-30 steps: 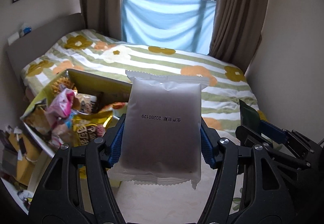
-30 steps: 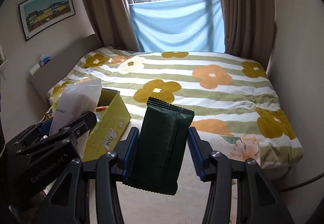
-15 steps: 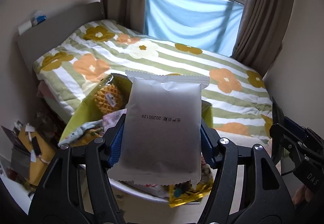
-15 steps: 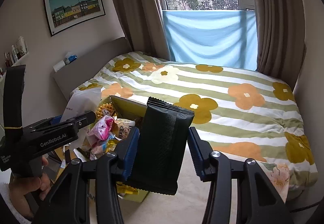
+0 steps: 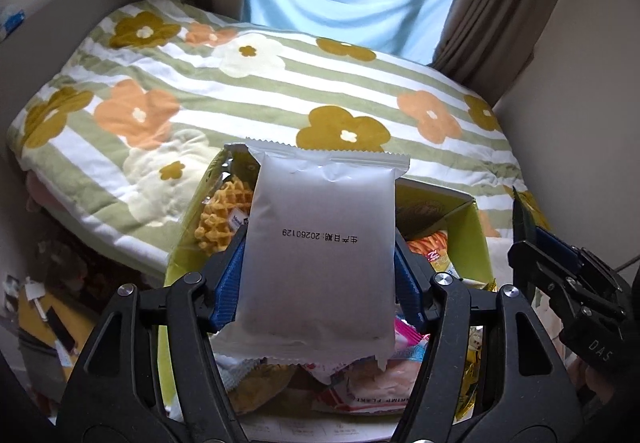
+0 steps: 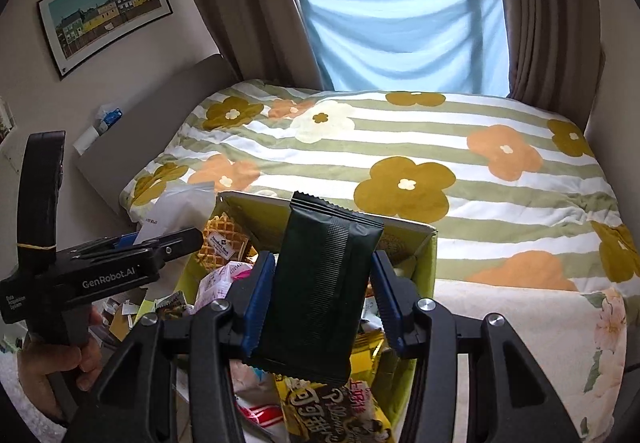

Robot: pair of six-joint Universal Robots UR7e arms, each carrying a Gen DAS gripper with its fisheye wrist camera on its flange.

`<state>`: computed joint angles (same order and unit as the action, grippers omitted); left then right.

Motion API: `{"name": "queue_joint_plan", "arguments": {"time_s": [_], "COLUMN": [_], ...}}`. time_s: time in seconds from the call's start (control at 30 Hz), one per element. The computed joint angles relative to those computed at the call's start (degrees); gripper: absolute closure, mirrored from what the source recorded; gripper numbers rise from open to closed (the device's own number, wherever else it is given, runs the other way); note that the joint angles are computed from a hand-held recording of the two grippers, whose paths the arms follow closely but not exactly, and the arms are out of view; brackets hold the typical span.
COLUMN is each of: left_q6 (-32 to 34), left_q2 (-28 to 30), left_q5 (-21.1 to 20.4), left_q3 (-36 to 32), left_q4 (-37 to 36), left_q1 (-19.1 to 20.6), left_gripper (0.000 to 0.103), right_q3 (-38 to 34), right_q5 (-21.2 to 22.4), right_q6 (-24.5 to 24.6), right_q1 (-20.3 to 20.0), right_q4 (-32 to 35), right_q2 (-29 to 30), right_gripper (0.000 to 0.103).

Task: Organize snacks
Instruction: 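Carry the white packet and green bar over the yellow box and open both tools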

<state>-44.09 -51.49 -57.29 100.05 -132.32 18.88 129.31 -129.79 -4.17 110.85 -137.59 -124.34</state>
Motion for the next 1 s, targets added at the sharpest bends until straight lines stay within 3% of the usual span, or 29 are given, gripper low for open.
{"name": "queue_joint_plan", "arguments": {"time_s": [0.07, 0.3, 0.67, 0.7, 0.77, 0.8, 0.83, 1.0], "left_q6": [3.1, 6.9, 3.4, 3.4, 3.5, 3.5, 3.4, 3.4], "left_q2": [-0.2, -1.6, -5.2, -5.1, -5.1, -5.1, -5.0, -5.1], "left_q5": [0.5, -0.3, -0.7, -0.5, -0.3, -0.5, -0.9, -1.2], "left_q3": [0.2, 1.6, 6.5, 6.2, 6.3, 6.2, 6.1, 6.7], "left_q4": [-1.3, -1.5, -3.0, -2.7, -2.3, -2.1, -1.8, -2.1], "left_q1": [0.4, 1.5, 1.4, 1.4, 1.3, 1.4, 1.5, 1.2], "left_gripper": [0.0, 0.0, 0.0, 0.0, 0.0, 0.0, 0.0, 0.0], "right_q3": [0.0, -1.0, -2.6, -2.8, -3.0, -2.6, -2.1, -1.1], "right_q5": [-1.5, -4.8, -2.8, -1.8, -0.5, -1.1, -1.8, -4.6], "right_q6": [1.8, 5.7, 7.1, 7.7, 8.6, 8.9, 9.1, 10.2], "right_q1": [0.5, 1.7, 0.2, -0.4, -1.5, -1.2, -0.9, 0.3], "right_q4": [-0.2, 1.5, 2.4, 2.8, 3.9, 3.0, 1.9, 1.7], "right_q2": [1.0, 3.5, 8.4, 8.4, 8.3, 8.1, 7.8, 6.3], "right_gripper": [0.058, 0.058, 0.057, 0.054, 0.029, 0.011, 0.005, 0.004]}}
